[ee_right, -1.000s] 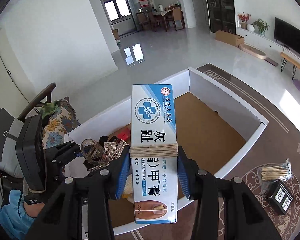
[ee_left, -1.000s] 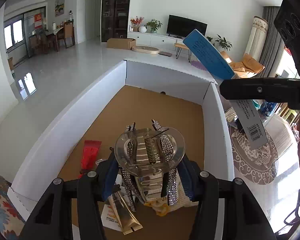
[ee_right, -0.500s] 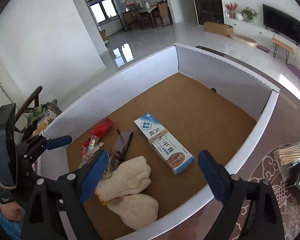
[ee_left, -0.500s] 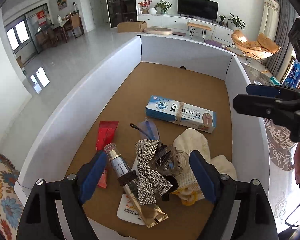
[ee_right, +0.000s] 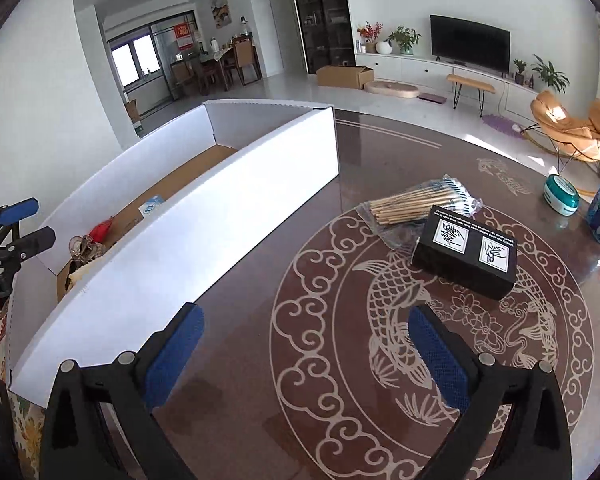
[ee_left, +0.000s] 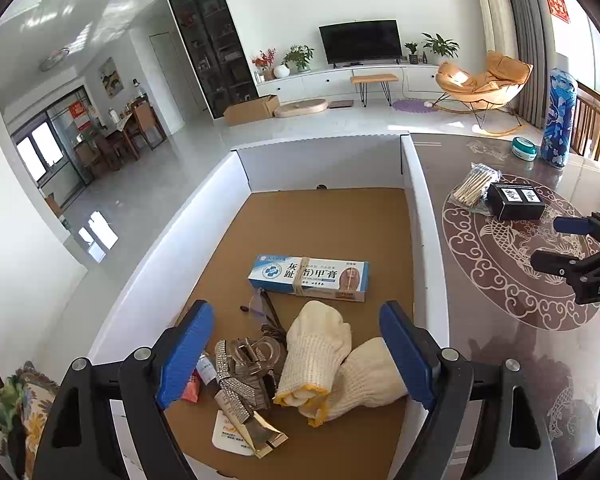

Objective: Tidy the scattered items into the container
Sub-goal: 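Withdraw both tools from the box back over the table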

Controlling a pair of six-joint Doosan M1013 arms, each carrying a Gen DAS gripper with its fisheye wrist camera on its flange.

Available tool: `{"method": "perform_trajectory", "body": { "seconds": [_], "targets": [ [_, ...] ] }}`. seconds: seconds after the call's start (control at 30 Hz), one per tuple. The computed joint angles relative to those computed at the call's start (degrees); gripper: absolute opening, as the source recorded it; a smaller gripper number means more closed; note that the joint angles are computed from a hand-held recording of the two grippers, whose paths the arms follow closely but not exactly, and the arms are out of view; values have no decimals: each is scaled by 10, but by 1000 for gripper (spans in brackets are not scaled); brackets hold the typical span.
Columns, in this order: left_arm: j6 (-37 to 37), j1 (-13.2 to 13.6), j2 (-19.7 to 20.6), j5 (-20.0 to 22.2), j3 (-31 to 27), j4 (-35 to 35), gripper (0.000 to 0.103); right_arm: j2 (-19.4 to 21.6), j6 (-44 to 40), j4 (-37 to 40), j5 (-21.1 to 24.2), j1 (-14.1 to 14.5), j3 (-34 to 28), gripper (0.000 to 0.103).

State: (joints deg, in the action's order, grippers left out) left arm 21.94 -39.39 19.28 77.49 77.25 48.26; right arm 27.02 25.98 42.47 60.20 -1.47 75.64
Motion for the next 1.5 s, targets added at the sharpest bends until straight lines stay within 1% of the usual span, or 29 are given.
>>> {"method": "perform_trajectory", "body": {
  "seconds": [0.1,0.3,0.4,0.53,0.63,0.7,0.77,0.97,1.17,1.3,1.5],
  "targets": [
    [18,-11,10,-6,-23,13,85,10,13,-16,-11,-11,-4,102],
    [53,-25,34,-26,-68,23,85,16,30,-32,-31,-19,2,102],
    [58,-29,40,-61,-78,10,86,13,33,-41,-47,-22,12,102],
    [80,-26,53,-129,-87,-47,93,15,50,-51,-57,-23,17,102],
    [116,-24,75,-157,-97,-87,93,14,45,-47,-69,-27,27,102],
    [137,-20,91,-161,-106,-116,93,18,54,-55,-69,-28,27,102],
    [147,-15,105,-168,-111,-142,93,17,48,-34,-67,-34,29,102],
    [148,3,137,-167,-117,-191,93,19,78,-36,-67,-37,25,102],
    [118,15,143,-198,-108,-185,93,18,103,-34,-81,-39,27,102],
    [120,21,147,-201,-108,-192,93,19,111,-37,-87,-39,26,102],
    [104,22,143,-215,-96,-173,93,19,112,-39,-89,-38,27,102]
  ]
}}
